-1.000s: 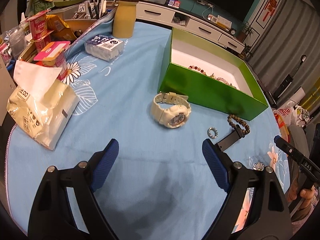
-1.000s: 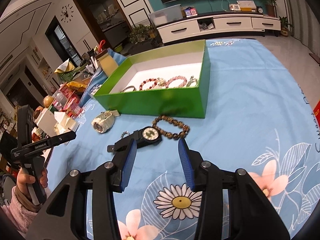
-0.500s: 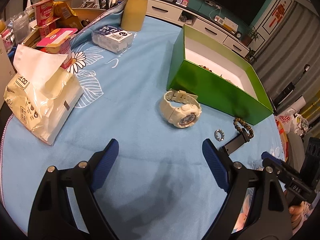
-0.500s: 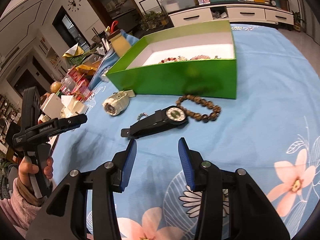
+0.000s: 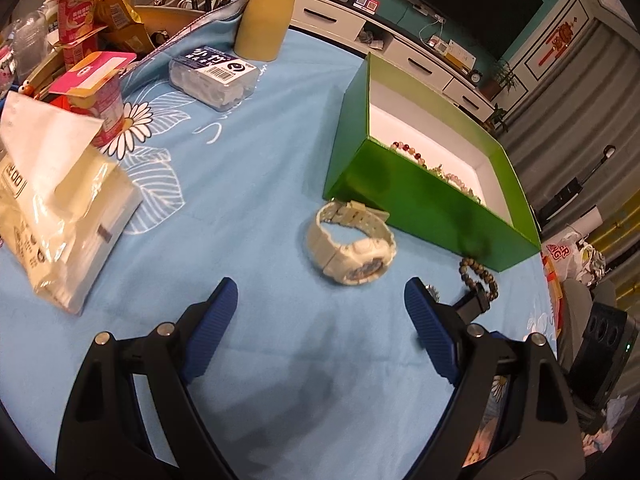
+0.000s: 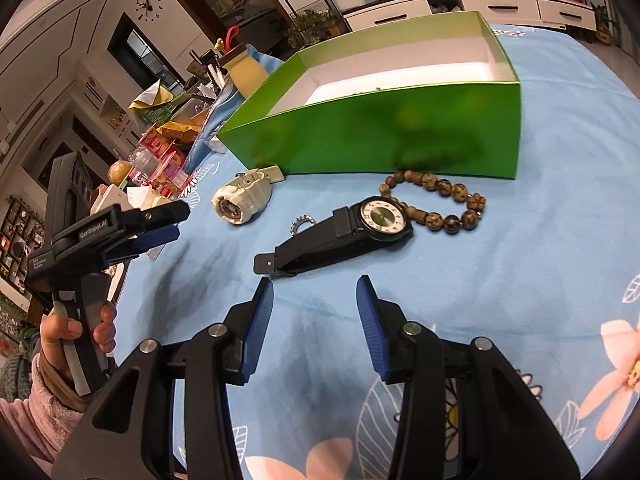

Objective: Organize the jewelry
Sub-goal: 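Lower the open right tool over the black-strap watch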

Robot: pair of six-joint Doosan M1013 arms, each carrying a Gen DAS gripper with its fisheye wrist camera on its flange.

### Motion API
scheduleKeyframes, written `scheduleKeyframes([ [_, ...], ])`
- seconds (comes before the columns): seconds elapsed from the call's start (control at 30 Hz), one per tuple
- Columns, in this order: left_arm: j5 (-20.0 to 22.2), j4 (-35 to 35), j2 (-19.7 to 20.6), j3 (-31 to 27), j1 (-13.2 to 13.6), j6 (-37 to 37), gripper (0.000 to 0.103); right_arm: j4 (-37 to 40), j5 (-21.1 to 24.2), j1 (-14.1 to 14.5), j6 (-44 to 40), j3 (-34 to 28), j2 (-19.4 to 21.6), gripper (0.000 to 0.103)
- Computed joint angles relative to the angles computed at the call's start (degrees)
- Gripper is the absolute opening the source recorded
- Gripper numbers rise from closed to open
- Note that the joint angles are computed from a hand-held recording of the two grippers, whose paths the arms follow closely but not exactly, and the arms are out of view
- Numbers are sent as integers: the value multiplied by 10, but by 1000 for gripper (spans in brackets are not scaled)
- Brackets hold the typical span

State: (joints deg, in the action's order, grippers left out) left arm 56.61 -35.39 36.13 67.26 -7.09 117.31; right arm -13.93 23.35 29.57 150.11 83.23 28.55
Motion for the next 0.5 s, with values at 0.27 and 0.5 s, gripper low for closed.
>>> scheduleKeyframes([
  [0.27,5,-1,5,-4,-3,-2,87,48,-11,-5,-45,-9,8,44],
  [0.5,4,-4,2,1,-4,15,87,85,-22,-8,-69,-11,13,44],
])
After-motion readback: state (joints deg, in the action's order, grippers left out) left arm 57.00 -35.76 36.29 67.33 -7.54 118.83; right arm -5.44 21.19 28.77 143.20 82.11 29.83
